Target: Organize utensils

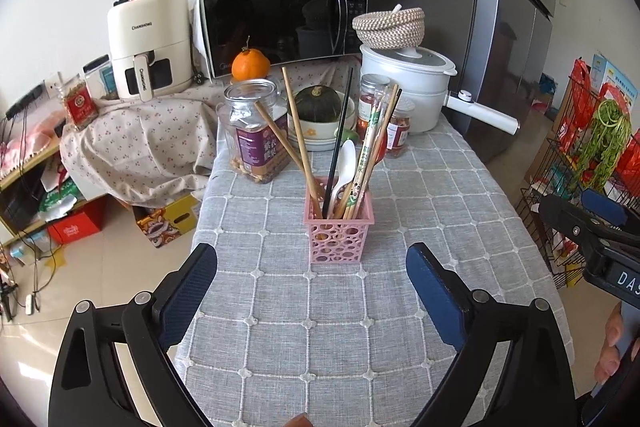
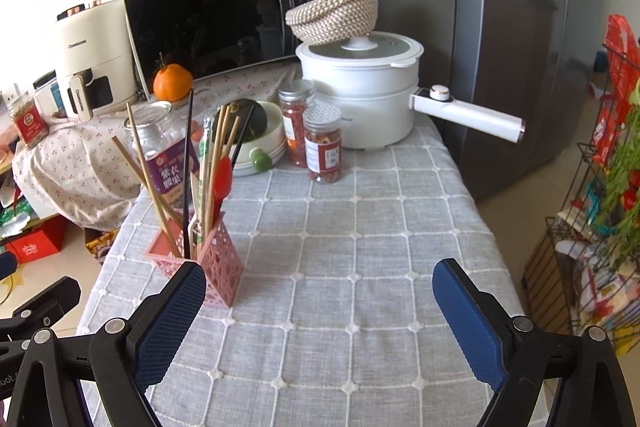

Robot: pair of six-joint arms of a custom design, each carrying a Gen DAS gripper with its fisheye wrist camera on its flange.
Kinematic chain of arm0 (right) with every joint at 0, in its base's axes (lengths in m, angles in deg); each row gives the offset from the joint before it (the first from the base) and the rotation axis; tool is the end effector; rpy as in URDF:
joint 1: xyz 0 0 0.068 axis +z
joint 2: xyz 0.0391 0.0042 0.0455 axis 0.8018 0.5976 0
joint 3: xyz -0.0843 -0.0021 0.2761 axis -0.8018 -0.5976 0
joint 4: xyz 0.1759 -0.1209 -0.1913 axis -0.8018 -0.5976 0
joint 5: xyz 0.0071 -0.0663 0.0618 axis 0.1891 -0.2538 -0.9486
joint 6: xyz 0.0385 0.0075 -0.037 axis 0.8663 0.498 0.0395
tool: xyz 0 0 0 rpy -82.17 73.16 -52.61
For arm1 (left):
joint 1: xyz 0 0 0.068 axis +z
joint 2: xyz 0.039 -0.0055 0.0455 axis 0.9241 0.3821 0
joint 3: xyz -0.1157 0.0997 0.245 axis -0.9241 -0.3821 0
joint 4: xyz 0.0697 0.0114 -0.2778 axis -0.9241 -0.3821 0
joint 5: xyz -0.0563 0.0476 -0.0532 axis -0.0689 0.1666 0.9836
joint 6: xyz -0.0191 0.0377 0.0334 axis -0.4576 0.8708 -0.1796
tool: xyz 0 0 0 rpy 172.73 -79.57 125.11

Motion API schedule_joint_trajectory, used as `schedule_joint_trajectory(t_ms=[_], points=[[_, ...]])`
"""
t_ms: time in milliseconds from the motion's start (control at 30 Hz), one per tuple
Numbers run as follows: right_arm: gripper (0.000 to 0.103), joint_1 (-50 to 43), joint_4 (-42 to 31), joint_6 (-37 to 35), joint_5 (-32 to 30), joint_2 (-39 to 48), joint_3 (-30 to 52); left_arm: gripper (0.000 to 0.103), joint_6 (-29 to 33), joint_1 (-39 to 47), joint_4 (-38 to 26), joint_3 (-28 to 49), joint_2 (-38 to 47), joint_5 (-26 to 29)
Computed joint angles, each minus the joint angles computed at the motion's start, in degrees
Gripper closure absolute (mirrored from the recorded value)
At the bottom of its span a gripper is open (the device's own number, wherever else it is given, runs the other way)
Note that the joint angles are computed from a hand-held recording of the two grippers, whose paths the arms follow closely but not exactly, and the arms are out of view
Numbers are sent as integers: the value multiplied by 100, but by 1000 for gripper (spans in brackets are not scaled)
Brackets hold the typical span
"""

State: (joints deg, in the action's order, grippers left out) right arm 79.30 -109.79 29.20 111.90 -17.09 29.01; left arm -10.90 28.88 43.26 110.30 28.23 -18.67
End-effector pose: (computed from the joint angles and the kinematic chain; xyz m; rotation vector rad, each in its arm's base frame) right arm 0.2272 0.0914 0.3014 0.3315 2.2166 -0.0716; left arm 0.2948 -0.2252 0.2957 0.3988 2.2895 -0.1806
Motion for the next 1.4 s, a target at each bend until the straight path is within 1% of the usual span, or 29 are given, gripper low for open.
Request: schedule_joint_trajectory(t_ms=[200,567,1400], points=[[8,-123,-120,22,-98,-33,-51,6,-36,-69,40,30,40,-52],[8,-244,-66,-104,-280,60,-91,6,-16,-141,148,16,17,-130],[8,-166,-4,-75,-329,174,-86,6,-17,-120,153,8,-12,-96]])
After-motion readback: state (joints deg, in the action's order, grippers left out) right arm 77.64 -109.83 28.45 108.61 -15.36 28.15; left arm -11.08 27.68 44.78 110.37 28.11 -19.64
